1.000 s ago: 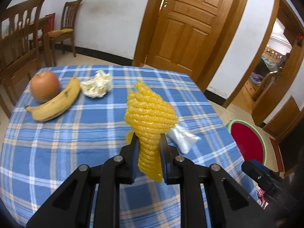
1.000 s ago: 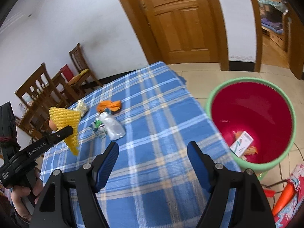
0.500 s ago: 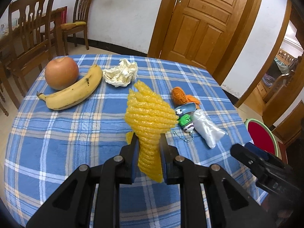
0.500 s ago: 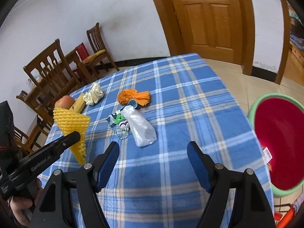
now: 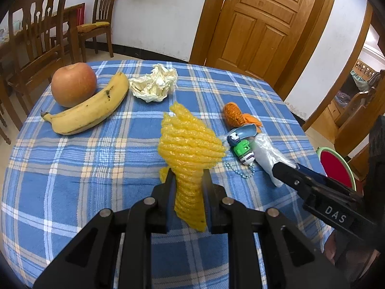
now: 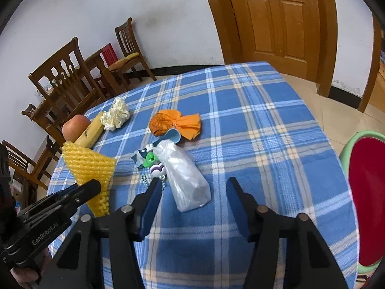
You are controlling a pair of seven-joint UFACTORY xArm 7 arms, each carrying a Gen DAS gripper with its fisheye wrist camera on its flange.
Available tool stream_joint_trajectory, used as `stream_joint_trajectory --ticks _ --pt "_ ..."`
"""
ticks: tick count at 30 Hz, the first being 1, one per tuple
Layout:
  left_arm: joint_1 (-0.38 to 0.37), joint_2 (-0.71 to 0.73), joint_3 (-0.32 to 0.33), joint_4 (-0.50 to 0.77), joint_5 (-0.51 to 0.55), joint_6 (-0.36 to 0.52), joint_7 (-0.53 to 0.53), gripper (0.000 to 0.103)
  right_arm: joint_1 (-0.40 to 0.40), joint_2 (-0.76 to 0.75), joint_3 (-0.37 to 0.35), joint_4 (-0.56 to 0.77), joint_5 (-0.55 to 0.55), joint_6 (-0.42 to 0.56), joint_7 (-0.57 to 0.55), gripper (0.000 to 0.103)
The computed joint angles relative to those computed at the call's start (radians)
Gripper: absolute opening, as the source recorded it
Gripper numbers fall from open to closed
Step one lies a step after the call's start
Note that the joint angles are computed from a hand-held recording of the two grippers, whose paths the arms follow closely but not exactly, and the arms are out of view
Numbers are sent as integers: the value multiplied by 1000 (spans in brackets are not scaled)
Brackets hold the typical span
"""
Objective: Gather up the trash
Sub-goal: 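Grasp the clear plastic bag with the right tool while the left tool holds the net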
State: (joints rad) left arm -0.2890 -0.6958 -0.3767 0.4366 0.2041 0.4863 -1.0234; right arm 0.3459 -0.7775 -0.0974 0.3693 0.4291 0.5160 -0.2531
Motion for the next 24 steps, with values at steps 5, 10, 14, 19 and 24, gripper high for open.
stream_joint_trajectory --ticks 5,10,14,19,24 --pt "7 15 -7 8 8 1 -7 19 13 24 -9 -3 14 -16 -22 42" --pt "11 28 -13 16 20 1 -15 19 19 5 -15 -16 22 -28 -34 36" --pt "9 28 -15 20 26 5 -20 19 20 -28 -25 -27 27 -29 -41 32" --pt "-1 20 -22 28 30 15 -24 19 13 -105 -33 -55 25 -35 -37 31" --pt "-9 17 -31 47 35 28 -22 19 -8 -192 -48 -80 16 -4 -18 30"
